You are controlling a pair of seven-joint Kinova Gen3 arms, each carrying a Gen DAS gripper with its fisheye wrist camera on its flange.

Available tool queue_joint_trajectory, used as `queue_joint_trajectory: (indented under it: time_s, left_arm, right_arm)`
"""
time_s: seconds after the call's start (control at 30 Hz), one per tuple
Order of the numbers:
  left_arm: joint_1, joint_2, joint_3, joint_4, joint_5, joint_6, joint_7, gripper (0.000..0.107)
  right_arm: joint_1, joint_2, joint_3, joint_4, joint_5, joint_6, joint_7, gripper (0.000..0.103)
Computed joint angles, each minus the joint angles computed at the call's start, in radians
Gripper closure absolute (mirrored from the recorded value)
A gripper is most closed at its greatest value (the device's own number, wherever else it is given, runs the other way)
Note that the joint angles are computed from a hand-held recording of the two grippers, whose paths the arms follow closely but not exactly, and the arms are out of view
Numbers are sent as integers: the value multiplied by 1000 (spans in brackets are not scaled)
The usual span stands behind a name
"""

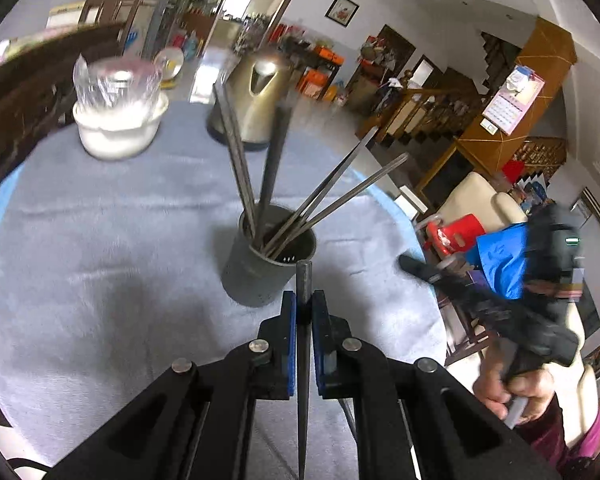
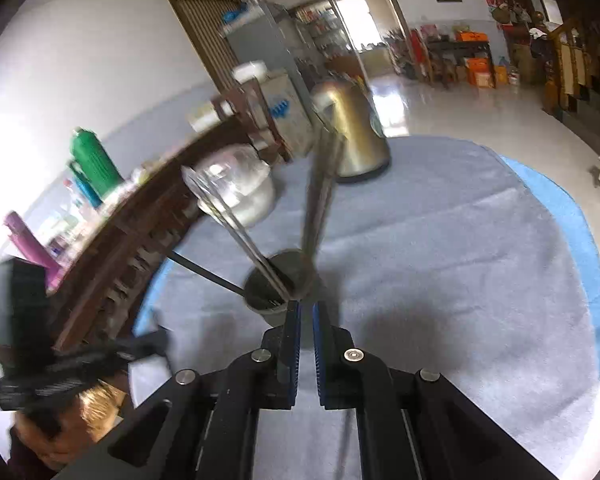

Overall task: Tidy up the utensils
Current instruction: 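Carry both held chopsticks up over the gray cup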

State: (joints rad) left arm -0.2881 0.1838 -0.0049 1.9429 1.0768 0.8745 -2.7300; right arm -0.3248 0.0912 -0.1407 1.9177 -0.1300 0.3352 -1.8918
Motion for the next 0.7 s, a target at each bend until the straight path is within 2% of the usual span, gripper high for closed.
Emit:
queue_joint_trajectory:
  time_s: [0.1,0.17,0.23,0.3,0.4,0.47,0.5,0.57,0.6,0.67,0.7]
  left_arm:
    - [-13,-34,-11,35,20,6,-36,100]
    - [-11,-72,-21,63,25,3,-45,100]
    - [-7,-95,-34,81,37,4,-67,100]
    - [-5,-115,-48,93,46,12,-85,100]
    - [3,-127,-60,97,61,10,-106,100]
    - [6,-141,-69,107,68,13,-121,100]
    - [6,-147,-73,112,73,16,-131,100]
    - [9,-158,-81,117,72,23,-135,100]
    - [10,-162,-84,119,73,25,-136,100]
    - [10,-169,-91,125,79,32,-141,100]
    - [10,-174,-95,127,82,32,-144,100]
  right_arm:
    - [9,105,-8,-74,-7,116,3,90]
    - [-33,163,24,-116,28,179,-20,83]
    - [-30,211,9,-144,37,208,-7,71]
    - [-63,257,33,-177,69,237,-41,65]
    - [-98,310,64,-227,114,289,-95,65]
    - [-79,342,51,-244,105,297,-105,65]
    - [-85,339,57,-237,115,276,-109,66]
    - [-118,349,85,-248,157,284,-125,82]
    - [-111,352,78,-248,160,284,-119,95]
    - [-68,335,44,-215,130,251,-108,97]
    - [-68,318,51,-193,130,232,-112,97]
